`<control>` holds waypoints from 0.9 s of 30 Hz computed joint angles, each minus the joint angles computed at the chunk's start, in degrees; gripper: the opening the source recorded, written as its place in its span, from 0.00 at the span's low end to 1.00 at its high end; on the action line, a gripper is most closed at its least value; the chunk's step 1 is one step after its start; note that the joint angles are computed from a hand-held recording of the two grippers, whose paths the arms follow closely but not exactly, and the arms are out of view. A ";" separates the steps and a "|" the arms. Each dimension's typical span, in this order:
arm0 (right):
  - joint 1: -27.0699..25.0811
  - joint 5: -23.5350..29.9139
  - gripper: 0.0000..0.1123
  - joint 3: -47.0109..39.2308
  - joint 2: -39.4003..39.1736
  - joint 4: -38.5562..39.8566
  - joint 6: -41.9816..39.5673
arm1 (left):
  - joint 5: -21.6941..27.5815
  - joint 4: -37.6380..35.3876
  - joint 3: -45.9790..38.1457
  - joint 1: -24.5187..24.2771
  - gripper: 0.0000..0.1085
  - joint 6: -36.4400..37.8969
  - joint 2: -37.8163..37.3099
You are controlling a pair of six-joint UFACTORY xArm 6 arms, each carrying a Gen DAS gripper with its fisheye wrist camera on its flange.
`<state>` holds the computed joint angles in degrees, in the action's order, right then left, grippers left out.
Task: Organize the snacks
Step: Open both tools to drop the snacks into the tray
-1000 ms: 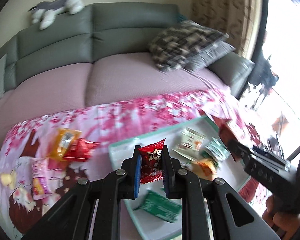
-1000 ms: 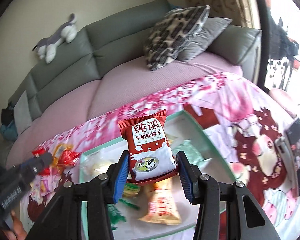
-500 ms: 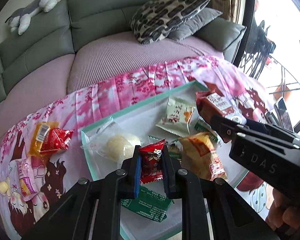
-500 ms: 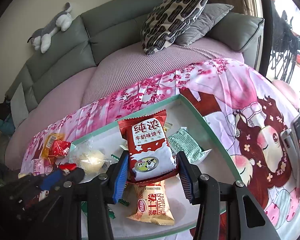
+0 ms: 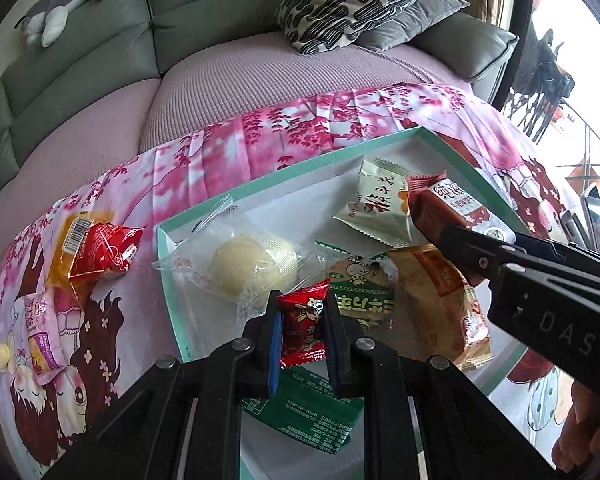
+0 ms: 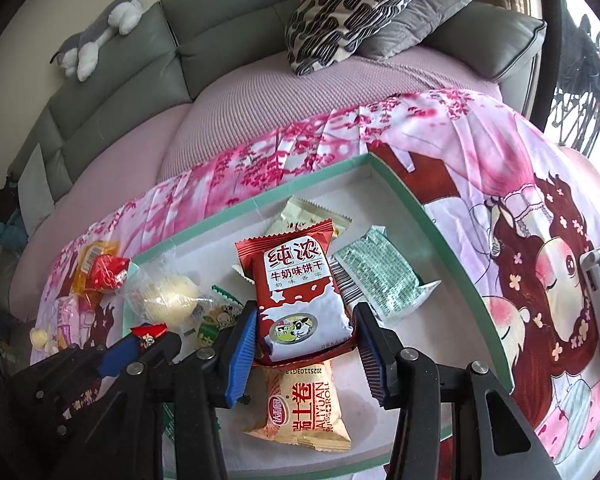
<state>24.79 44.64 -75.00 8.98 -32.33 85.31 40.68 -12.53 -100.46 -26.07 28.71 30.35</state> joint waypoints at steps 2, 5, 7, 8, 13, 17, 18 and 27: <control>-0.16 -0.47 0.45 -0.17 0.38 0.83 -0.91 | 0.07 0.98 -0.24 -0.06 0.19 -0.80 0.34; -0.47 -0.98 0.45 -0.41 0.86 2.18 -1.99 | -0.68 3.85 0.30 -0.30 0.33 -2.71 0.34; -0.59 -0.95 0.45 -0.72 1.27 3.10 -2.75 | -0.49 3.59 0.44 -0.28 0.38 -2.67 0.24; -0.67 -1.10 0.45 -0.78 1.36 3.37 -2.99 | -0.53 3.58 0.52 -0.27 0.38 -2.71 0.15; -0.79 -1.24 0.46 -0.81 1.37 4.37 -3.90 | -0.78 3.80 0.96 -0.03 0.43 -3.50 -0.48; -0.77 -0.70 0.46 -1.04 1.26 4.62 -4.22 | -1.09 2.89 1.28 0.33 0.50 -4.81 -1.25; -0.81 -0.86 0.47 -0.89 1.13 4.58 -4.08 | -1.19 2.49 1.32 0.39 0.50 -4.75 -1.39; -0.87 -0.67 0.54 -0.04 -0.07 3.53 -2.69 | -1.24 1.12 1.25 1.04 0.51 -5.85 -2.00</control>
